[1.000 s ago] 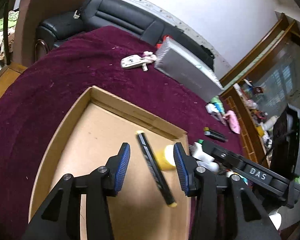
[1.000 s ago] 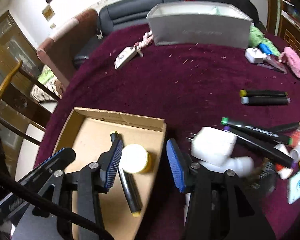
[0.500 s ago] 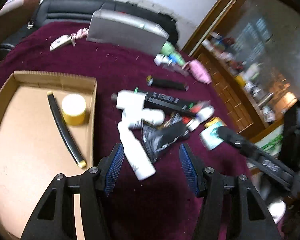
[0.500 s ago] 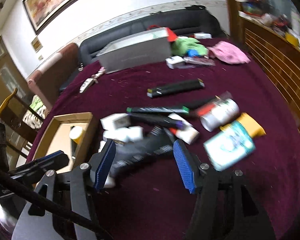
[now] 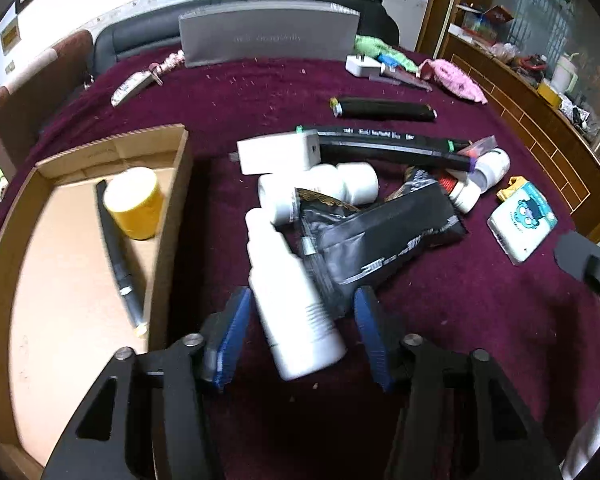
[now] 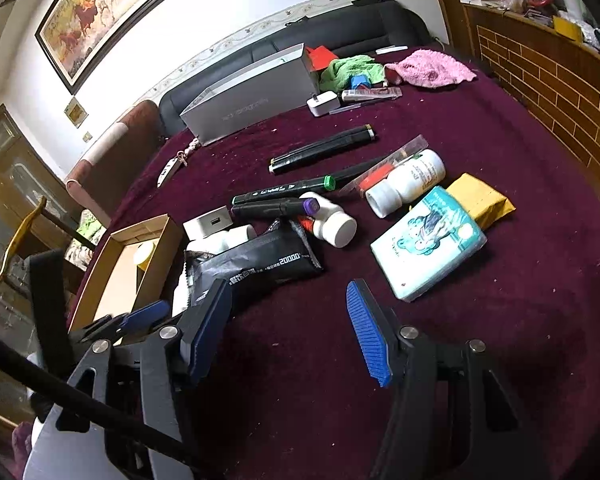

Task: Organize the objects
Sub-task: 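Grasp the white dropper bottle with the left tool while the right tool approaches the black pouch, then grasp the black foil pouch with the right tool while the left tool holds the bottle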

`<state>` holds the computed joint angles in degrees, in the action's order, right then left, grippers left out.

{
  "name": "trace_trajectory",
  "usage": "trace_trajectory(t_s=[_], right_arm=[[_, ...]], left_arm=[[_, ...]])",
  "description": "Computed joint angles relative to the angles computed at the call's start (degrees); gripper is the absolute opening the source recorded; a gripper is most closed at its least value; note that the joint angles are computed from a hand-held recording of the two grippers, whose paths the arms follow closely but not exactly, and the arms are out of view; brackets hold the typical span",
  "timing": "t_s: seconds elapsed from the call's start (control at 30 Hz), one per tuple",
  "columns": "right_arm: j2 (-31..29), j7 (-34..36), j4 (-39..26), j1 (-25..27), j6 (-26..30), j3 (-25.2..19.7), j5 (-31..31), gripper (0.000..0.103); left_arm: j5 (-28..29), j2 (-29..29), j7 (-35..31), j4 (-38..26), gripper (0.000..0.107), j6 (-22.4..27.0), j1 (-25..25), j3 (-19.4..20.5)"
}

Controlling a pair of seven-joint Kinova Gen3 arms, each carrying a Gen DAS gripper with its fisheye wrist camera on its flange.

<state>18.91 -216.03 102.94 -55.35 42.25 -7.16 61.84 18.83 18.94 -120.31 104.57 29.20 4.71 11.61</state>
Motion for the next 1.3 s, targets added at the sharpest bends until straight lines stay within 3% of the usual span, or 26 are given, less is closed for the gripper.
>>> trace_trajectory(t_s=[0.07, 0.1, 0.17, 0.27, 0.33, 0.43, 0.6, 0.7, 0.87, 0.93, 1.07, 1.13, 1.3], right_arm=[[-0.04, -0.87, 0.38, 0.44, -0.73, -0.44, 0.47, 0.059], [-0.02, -1.18, 0.43, 1.77, -0.81, -1.96, 0.85, 0.059], [0.28, -0.89, 0.07, 3.09, -0.89, -3.41, 0.75, 0.06], [0.42, 1.47, -0.19, 0.43, -4.26, 1.15, -1.9, 0.06], [0.66, 3.69, -0.29, -2.3, -7.82, 5.99, -4.97, 0.06], [1.4, 9.75, -2.17, -1.19, -8.76, 6.18, -10.47, 0.06], [4.49, 21.4, -9.08, 9.81, -2.66, -6.5, -10.27, 0.06], [7.86, 28.39, -13.6, 17.77, -2.75, -13.98, -9.92, 0.06], [14.97, 40.04, -20.49, 30.21, 0.59, -27.11, -15.64, 0.06], [15.62, 44.7, -20.78, 32.52, 0.69, -29.26, -20.07, 0.06], [12.43, 52.4, -16.58, 32.1, -5.28, -26.4, -29.36, 0.06], [10.53, 55.5, -15.45, 29.33, -5.56, -22.94, -32.82, 0.06], [7.84, 57.5, -17.81, 17.41, 4.44, -11.98, -31.78, 0.06]], left_arm=[[1.32, 1.01, -0.44, -0.45, 0.041, 0.67, -0.22, -0.04], [1.78, 0.62, -1.41, 0.09, 0.033, -0.08, -0.71, 0.34], [5.51, 0.38, -5.49, 0.76, 0.026, 1.21, -4.89, 3.41], [11.39, -1.05, -12.48, 2.45, 0.025, 2.93, -9.85, 5.89], [15.1, -2.01, -16.72, 3.23, 0.025, 4.97, -11.2, 5.24], [19.97, -3.81, -22.99, 4.71, 0.025, 9.74, -14.02, 4.18], [22.42, -4.48, -26.8, 5.86, 0.025, 13.65, -13.4, 1.02], [23.13, -4.02, -26.49, 5.72, 0.025, 14.05, -11.53, -1.14], [22.91, -3.22, -26.15, 5.36, 0.025, 14.98, -10.11, -3.14], [22.18, -2.74, -25.66, 4.78, 0.025, 15.35, -9.55, -3.4], [21.31, -2.48, -24.57, 4.59, 0.025, 13.77, -8.21, -3.22], [20.83, -2.32, -23.79, 4.35, 0.026, 13.12, -7.7, -3.08], [20.45, -2.32, -22.6, 4.67, 0.03, 10.53, -6.72, -2.39]])
